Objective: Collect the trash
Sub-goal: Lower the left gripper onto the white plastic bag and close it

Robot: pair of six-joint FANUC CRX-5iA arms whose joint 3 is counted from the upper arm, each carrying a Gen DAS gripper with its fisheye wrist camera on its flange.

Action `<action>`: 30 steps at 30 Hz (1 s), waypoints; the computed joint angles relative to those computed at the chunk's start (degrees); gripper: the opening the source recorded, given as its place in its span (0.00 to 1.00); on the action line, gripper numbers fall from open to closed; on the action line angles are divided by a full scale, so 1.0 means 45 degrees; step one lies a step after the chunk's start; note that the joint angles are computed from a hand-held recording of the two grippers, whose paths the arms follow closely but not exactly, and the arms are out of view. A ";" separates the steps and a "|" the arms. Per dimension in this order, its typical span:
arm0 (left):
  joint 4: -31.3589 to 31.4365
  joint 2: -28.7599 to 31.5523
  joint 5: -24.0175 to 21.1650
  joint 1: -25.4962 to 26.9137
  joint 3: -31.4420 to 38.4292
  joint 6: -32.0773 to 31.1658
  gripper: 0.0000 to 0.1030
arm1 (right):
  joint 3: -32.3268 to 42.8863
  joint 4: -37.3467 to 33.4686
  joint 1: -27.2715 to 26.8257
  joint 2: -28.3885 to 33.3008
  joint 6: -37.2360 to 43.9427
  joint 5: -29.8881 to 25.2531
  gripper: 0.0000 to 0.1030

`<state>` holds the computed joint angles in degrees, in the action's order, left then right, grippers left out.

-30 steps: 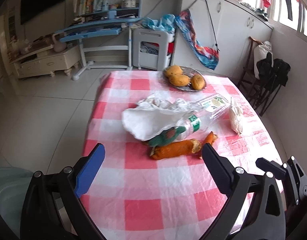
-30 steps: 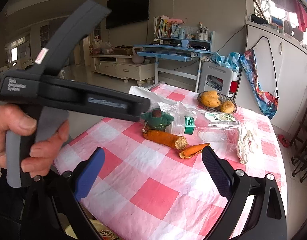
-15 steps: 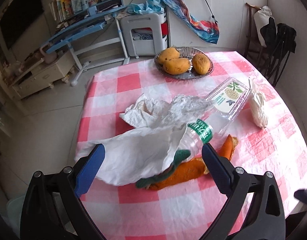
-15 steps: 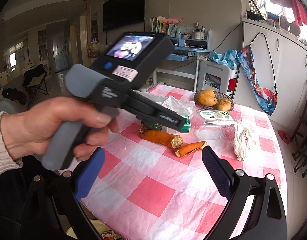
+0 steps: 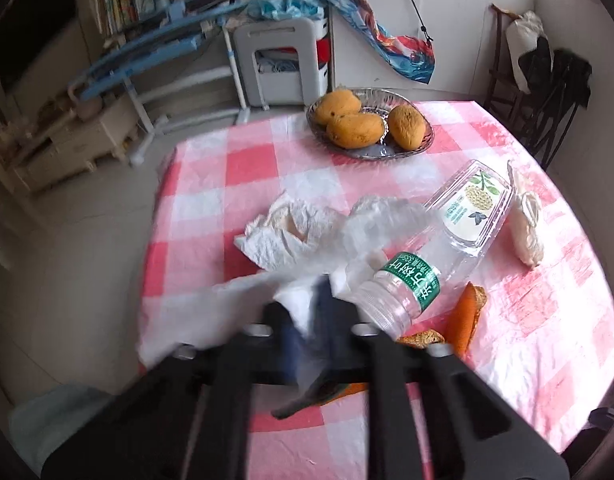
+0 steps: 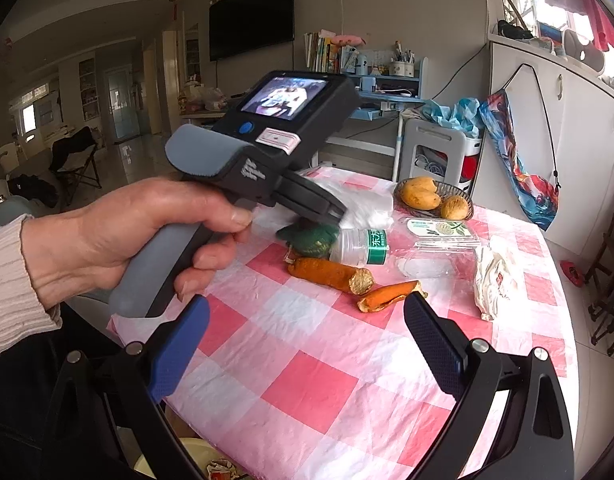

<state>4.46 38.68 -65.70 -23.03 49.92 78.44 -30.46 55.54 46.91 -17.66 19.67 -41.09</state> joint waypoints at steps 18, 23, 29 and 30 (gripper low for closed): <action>0.7319 -0.3743 0.3893 0.2326 -0.7067 -0.2990 0.03 | 0.0187 -0.0171 0.0273 0.0338 0.0355 -0.0080 0.90; 0.7306 -0.3867 0.2548 0.2974 -0.7683 -0.1881 0.03 | 0.0304 -0.0215 0.0407 0.0536 0.0600 -0.0252 0.90; 0.4198 -0.2870 0.0743 0.2795 -0.6022 0.0413 0.04 | 0.0366 -0.0320 0.0540 0.0686 0.0753 -0.0456 0.90; 0.4017 -0.2818 0.0665 0.2739 -0.5936 0.0363 0.06 | 0.0362 -0.0333 0.0563 0.0697 0.0802 -0.0502 0.90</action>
<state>22.54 26.00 -62.71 -10.70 23.20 80.07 -28.84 54.04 49.45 -14.52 23.27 -43.35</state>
